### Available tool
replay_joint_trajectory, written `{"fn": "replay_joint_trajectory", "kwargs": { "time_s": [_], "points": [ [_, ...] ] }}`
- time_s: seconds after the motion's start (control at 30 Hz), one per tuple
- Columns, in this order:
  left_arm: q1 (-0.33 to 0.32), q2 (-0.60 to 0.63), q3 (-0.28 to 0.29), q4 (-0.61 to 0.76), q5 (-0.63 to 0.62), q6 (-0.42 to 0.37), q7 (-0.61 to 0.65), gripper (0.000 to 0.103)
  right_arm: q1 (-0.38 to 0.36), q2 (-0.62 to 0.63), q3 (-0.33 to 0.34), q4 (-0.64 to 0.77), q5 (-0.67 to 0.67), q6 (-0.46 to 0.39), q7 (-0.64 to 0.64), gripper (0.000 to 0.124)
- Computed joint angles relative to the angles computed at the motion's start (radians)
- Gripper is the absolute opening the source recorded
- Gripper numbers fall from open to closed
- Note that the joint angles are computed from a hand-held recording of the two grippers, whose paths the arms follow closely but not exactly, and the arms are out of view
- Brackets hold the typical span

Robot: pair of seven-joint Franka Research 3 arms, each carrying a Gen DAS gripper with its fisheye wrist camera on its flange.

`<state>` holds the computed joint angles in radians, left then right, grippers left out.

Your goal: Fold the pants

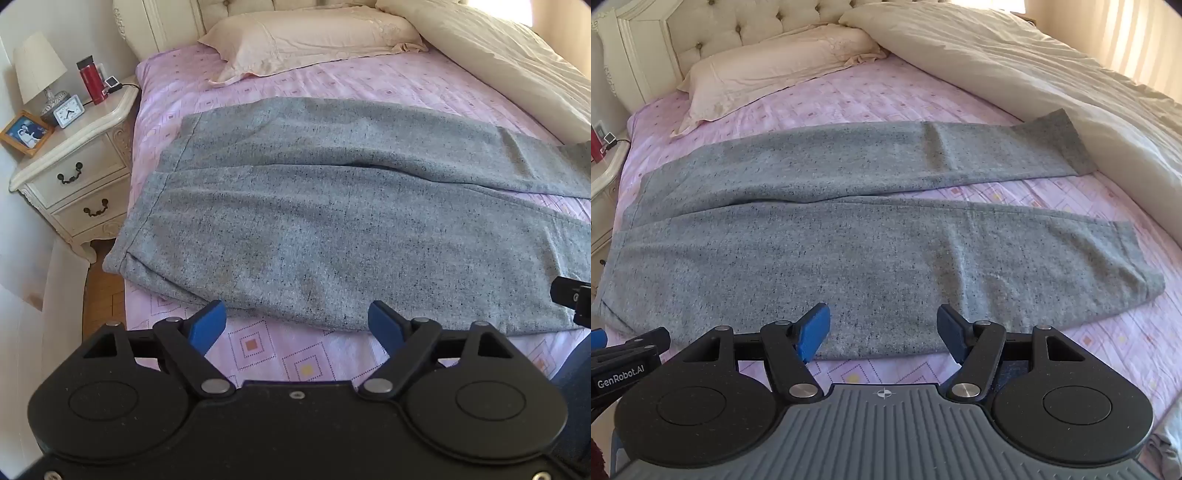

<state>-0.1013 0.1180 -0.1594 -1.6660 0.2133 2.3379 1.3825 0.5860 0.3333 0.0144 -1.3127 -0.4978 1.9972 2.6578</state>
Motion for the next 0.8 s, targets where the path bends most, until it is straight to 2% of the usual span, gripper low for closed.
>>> {"fn": "replay_joint_trajectory", "kwargs": {
  "time_s": [0.07,0.17,0.3,0.8],
  "points": [
    [0.002,0.0,0.0,0.0,-0.005,0.0,0.007,0.085,0.0,0.003,0.0,0.005,0.002,-0.001,0.002,0.063],
    [-0.012,-0.001,0.0,-0.012,0.053,0.012,-0.028,0.085,0.005,0.004,0.0,0.003,0.003,-0.002,0.008,0.063],
    [-0.002,-0.006,-0.001,-0.009,0.009,0.001,-0.009,0.085,0.004,0.006,0.002,0.004,0.009,0.001,0.009,0.063],
    [-0.003,0.002,0.0,-0.004,0.015,-0.007,-0.013,0.085,0.009,0.013,0.001,0.012,0.023,0.003,0.011,0.063]
  ]
}}
